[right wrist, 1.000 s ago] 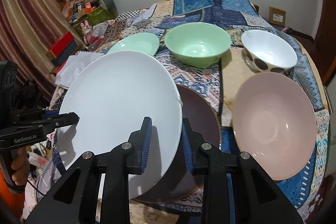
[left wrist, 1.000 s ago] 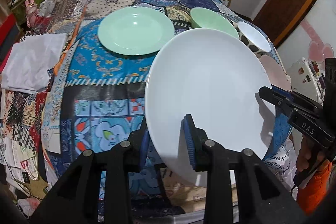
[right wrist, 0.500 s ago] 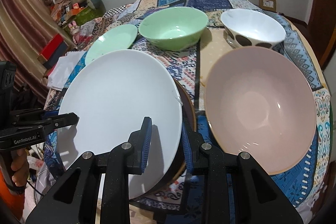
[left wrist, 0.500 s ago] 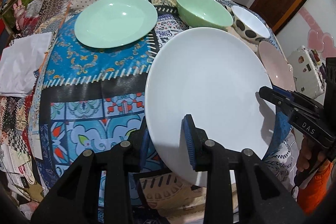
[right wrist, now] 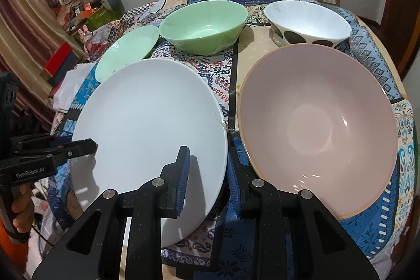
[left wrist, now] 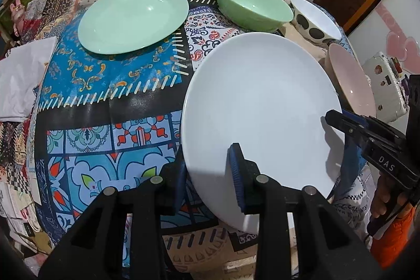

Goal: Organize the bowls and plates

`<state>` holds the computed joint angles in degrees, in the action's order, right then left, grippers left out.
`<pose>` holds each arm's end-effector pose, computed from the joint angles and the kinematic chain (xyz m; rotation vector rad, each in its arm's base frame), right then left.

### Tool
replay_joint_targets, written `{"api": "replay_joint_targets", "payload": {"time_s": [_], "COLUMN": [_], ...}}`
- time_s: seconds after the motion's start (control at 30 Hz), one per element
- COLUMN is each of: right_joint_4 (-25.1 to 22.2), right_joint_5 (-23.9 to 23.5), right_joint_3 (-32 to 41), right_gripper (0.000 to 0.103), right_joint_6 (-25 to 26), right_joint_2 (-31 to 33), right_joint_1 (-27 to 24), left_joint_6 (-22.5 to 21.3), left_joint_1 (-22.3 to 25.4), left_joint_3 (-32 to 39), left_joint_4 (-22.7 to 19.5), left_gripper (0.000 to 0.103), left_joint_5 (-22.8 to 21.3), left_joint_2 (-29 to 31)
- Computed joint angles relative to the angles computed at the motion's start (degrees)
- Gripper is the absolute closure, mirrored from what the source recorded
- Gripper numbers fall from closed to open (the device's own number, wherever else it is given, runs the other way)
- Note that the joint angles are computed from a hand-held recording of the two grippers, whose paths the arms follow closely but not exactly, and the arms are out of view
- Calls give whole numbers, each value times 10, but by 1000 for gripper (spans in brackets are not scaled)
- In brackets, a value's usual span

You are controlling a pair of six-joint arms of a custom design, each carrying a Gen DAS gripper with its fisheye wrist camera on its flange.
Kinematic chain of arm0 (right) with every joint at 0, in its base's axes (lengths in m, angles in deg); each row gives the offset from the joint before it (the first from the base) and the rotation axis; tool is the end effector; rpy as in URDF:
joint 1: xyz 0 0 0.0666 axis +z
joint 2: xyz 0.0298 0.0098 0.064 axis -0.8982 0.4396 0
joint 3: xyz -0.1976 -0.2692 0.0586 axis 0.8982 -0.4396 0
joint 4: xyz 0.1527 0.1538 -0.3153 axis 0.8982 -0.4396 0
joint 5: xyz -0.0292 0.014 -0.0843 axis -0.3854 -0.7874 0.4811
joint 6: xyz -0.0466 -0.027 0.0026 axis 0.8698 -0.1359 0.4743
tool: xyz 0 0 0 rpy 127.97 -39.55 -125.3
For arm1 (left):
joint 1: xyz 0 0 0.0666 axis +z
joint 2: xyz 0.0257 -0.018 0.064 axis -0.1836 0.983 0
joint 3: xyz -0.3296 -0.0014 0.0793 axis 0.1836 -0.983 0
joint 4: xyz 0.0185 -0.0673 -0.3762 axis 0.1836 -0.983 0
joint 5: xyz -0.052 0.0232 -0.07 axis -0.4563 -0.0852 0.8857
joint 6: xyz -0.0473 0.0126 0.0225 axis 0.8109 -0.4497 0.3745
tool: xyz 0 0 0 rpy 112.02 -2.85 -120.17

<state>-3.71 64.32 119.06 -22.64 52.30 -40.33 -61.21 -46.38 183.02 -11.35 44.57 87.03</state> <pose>0.2764 0.1154 0.4002 0.3206 2.5313 0.2530 0.4016 -0.2965 0.4025 0.7019 2.7197 -0.3985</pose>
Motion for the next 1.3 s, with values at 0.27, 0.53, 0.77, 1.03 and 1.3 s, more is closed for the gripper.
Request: {"api": "replay_joint_targets", "payload": {"time_s": [0.27, 0.53, 0.77, 1.03, 1.3], "right_joint_4": [-11, -17, -20, -9, -3], "right_joint_5": [23, 43, 52, 50, 64], "right_joint_3": [5, 9, 10, 6, 39], "right_gripper": [78, 77, 75, 74, 74], "right_joint_6": [8, 9, 8, 6, 20], "right_joint_2": [11, 20, 23, 14, 20], "right_joint_1": [6, 15, 23, 22, 36], "left_joint_6": [1, 3, 5, 8, -7], "left_joint_1": [0, -1, 2, 8, 10], "left_joint_3": [5, 8, 8, 6, 8], "left_joint_4": [6, 10, 12, 11, 20], "left_gripper": [71, 72, 72, 72, 72], "left_joint_5": [3, -1, -2, -6, -32], "left_joint_2": [9, 13, 15, 14, -5]}}
